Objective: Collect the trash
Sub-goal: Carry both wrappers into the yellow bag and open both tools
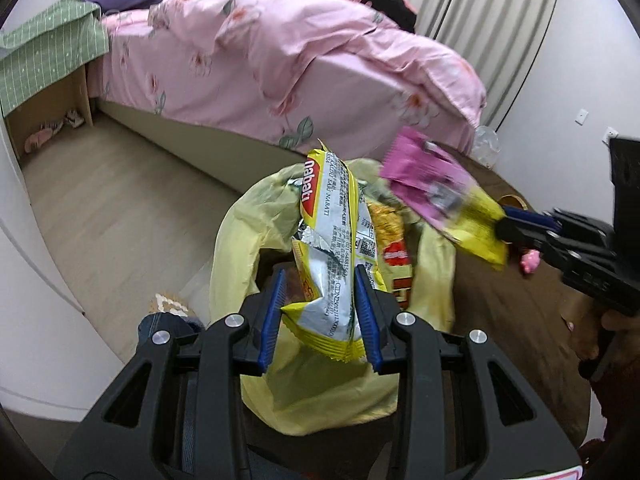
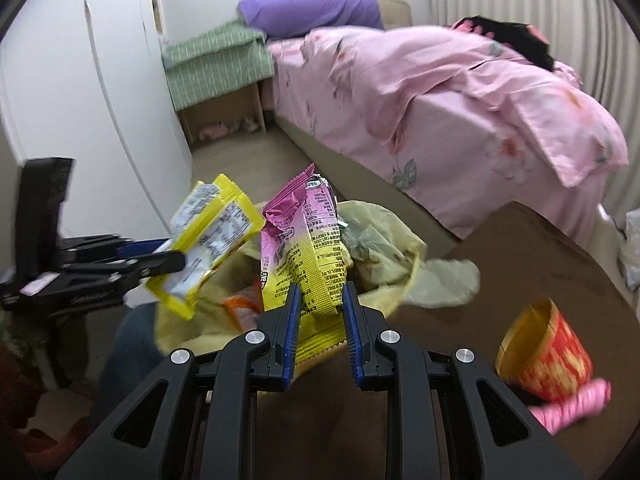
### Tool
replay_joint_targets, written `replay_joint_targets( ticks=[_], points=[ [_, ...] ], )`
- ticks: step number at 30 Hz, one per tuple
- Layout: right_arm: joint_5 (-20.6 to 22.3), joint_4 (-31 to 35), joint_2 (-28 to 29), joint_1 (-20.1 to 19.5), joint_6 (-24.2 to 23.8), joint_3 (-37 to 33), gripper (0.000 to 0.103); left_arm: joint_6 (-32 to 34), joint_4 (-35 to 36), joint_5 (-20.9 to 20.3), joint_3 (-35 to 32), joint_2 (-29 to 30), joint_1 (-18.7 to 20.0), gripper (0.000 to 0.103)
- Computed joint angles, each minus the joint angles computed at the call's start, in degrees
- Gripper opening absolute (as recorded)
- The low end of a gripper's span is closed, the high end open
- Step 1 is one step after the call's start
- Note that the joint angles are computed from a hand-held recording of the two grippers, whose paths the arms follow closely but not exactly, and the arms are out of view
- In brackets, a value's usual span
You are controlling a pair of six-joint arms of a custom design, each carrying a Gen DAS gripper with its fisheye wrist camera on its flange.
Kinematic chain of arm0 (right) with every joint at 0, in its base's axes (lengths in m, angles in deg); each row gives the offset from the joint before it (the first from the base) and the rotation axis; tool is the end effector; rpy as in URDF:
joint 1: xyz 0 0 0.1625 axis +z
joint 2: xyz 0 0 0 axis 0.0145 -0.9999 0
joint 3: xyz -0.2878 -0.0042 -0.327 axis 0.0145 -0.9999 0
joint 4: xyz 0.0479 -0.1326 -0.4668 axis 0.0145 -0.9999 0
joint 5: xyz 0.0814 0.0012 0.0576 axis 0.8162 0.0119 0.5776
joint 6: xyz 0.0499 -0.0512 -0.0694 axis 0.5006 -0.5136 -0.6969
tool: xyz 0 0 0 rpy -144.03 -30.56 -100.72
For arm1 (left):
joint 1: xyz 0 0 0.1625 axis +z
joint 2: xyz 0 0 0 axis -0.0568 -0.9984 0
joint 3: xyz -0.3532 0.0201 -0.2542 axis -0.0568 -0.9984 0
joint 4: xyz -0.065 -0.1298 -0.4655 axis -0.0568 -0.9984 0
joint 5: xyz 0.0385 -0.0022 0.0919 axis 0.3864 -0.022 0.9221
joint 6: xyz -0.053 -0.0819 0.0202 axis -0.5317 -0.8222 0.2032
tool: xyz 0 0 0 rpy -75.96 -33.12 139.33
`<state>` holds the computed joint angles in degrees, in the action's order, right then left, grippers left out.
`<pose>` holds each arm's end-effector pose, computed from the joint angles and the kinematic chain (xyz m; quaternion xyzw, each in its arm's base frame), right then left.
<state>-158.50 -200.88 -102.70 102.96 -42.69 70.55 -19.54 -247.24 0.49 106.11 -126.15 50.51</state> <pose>0.2535 -0.5454 0.0324 0.5197 -0.8361 0.1179 0.1302 -0.0577 -0.3843 0.1662 -0.0183 0.8619 -0.4186 0.2857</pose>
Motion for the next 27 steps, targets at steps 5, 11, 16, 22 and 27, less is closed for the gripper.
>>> replay_joint_targets(
  ticks=[5, 11, 16, 22, 27],
  points=[
    [-7.1, 1.0, 9.9, 1.4, 1.6, -8.0, 0.021, 6.4, -5.3, -2.9, -2.1, 3.7, 5.2, 0.032],
    [-9.3, 10.0, 13.6, 1.1, 1.5, -10.7, 0.021, 9.4, -6.9, -5.0, -3.6, 6.5, 8.6, 0.032],
    [-9.7, 12.7, 12.6, 0.5, 0.9, -10.0, 0.021, 10.7, -7.8, -6.9, -3.2, 6.4, 8.6, 0.032],
    [-8.3, 9.6, 11.0, -0.1, 1.2, -8.5, 0.021, 13.3, -10.2, -9.8, -5.4, 9.2, 10.7, 0.032],
    [-6.9, 7.0, 9.3, -0.7, -0.9, -6.4, 0.022, 11.9, -12.0, -11.3, -5.3, 8.6, 11.6, 0.040]
  ],
)
